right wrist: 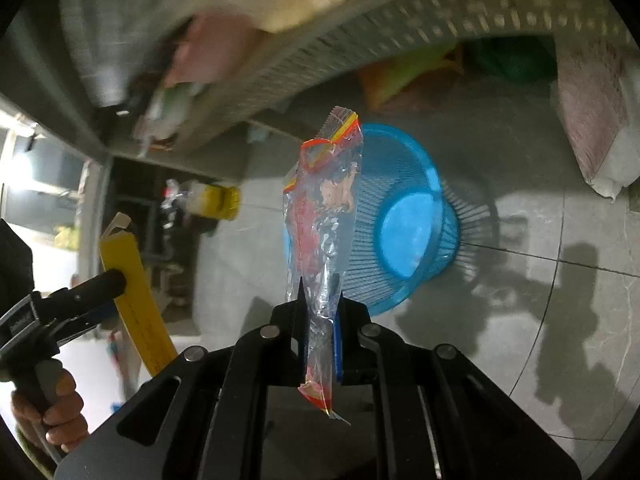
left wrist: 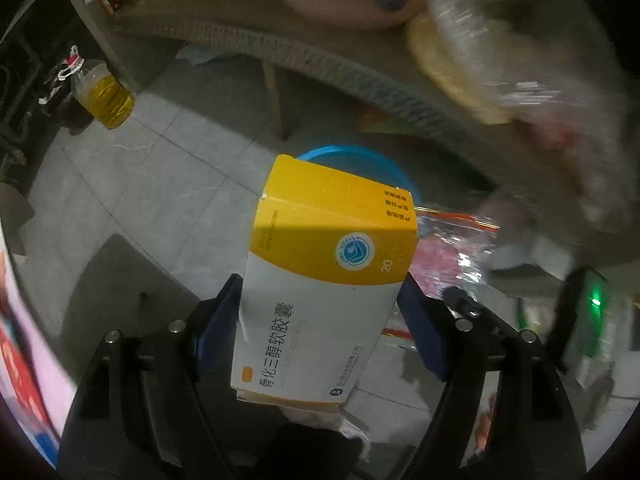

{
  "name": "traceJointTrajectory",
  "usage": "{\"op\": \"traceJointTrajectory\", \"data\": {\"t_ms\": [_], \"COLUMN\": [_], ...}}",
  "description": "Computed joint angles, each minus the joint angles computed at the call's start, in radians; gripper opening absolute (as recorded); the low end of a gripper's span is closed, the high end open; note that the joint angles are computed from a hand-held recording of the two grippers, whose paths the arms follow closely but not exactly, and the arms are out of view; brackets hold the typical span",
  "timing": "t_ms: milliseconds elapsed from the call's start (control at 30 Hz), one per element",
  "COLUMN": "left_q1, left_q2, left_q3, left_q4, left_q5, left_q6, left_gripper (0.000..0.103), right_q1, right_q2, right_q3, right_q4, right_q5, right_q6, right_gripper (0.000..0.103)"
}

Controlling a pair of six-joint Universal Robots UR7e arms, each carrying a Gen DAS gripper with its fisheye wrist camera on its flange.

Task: Collect trash
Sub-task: 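Carry the zip bag and medicine box to the blue wastebasket and release both, then return both grippers to the table over the clear plastic tray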

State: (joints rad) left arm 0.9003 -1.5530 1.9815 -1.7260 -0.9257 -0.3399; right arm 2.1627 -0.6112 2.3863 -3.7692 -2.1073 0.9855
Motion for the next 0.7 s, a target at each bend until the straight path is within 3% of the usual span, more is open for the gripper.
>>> {"op": "traceJointTrajectory", "data": {"t_ms": [167, 233, 300, 400, 500, 700], "left_q1": [0.086, 0.094, 0.097, 0.103, 0.096, 0.054], "left_q2": [0.115, 0.136, 0.146, 0.164, 0.137, 0.045], "left_q3": [-0.008, 0.000, 0.014, 0.000, -0.004, 0.006], "left_q4": [-0.130, -0.187, -0.247, -0.233, -0.227, -0.200], "left_q5": [0.019, 0.048, 0.082, 0.092, 0.077, 0.073], "left_q6": [0.017, 0.025, 0.051, 0.037, 0.018, 0.016], "left_gripper": [0.074, 0.088, 0.088, 0.088, 0.088, 0.088], "right_q1": [-0.068, -0.110, -0.139, -0.154, -0.146, -0.110], "right_q2": [0.052, 0.081, 0.104, 0.118, 0.112, 0.079], "right_q3": [-0.057, -0.075, -0.094, -0.108, -0.105, -0.053], "right_q4": [-0.006, -0.027, -0.036, -0.016, 0.005, 0.029], "right_q5": [-0.027, -0.019, -0.009, -0.026, -0.052, -0.114], "right_q6": [-0.065, -0.084, -0.113, -0.126, -0.123, -0.105], "right_gripper": [0.011, 0.013, 0.016, 0.022, 0.028, 0.029]}}
